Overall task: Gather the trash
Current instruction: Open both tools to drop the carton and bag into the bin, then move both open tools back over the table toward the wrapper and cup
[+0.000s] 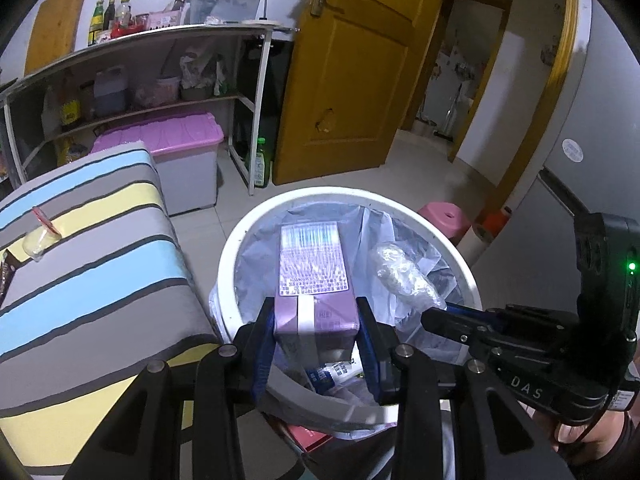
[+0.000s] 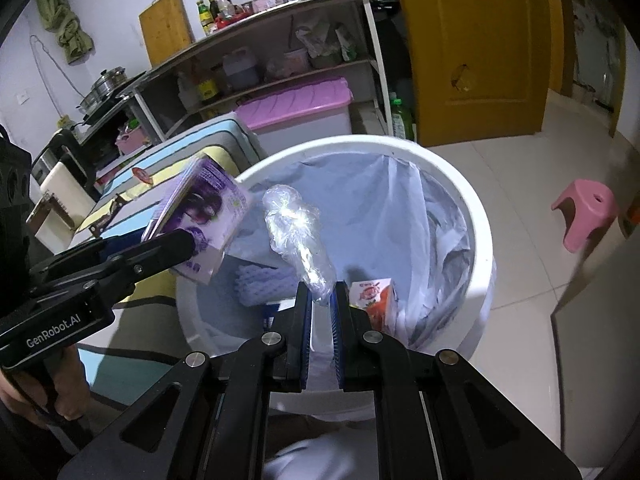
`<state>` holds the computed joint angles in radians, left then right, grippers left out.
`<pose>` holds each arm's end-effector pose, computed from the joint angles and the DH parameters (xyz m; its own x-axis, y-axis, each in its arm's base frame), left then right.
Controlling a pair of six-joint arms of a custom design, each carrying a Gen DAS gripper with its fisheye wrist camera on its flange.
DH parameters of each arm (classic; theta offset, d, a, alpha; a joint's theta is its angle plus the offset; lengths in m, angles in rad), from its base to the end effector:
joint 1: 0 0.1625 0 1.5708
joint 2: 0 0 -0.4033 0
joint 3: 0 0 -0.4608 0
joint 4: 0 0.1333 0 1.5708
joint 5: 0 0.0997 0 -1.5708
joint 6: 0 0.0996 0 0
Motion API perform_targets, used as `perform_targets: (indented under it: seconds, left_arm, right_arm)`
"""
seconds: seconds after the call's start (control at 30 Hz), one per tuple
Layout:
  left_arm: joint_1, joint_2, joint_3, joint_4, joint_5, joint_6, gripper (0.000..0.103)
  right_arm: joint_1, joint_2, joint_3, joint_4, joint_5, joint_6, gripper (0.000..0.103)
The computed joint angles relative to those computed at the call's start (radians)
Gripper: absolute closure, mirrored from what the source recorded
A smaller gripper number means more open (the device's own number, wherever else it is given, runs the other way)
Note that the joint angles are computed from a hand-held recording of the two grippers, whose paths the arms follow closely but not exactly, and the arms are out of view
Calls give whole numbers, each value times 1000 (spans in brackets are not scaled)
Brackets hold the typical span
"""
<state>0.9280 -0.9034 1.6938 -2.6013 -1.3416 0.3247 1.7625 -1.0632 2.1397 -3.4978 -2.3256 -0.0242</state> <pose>-0.2910 -0.6487 0.0813 -0.5837 0.7603 -0.2850 0.8108 0.5644 -0.1550 0.1658 -0.5127 0.1364 -0.8099 0.3510 0.4700 -0.1453 0.6562 -0.7405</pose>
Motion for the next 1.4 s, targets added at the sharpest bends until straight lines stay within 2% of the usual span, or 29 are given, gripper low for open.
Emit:
perform_targets:
  seconds: [0.2, 0.3, 0.37, 0.43, 0.77, 1.4]
  left_arm:
    - [4, 14, -13, 15, -9, -2, 65]
    - [4, 11, -10, 14, -10, -3, 65]
    - [4, 6, -5, 14, -14, -6, 65]
    - [6, 1, -4, 14, -15, -9, 65]
    - [11, -52, 29, -6, -28, -16, 65]
    - [33, -197, 122, -60, 38, -47, 65]
  right_arm:
    - [-19, -5, 0, 21, 13, 13, 92]
    - [-14, 0, -6, 23, 2, 13, 86]
    - [-11, 4, -8, 14, -5, 7, 68]
    - [-7, 8, -9, 2, -9, 0, 60]
    - [26, 11, -10, -34, -26, -29, 60]
    - [134, 88, -74, -52, -38, -83, 60]
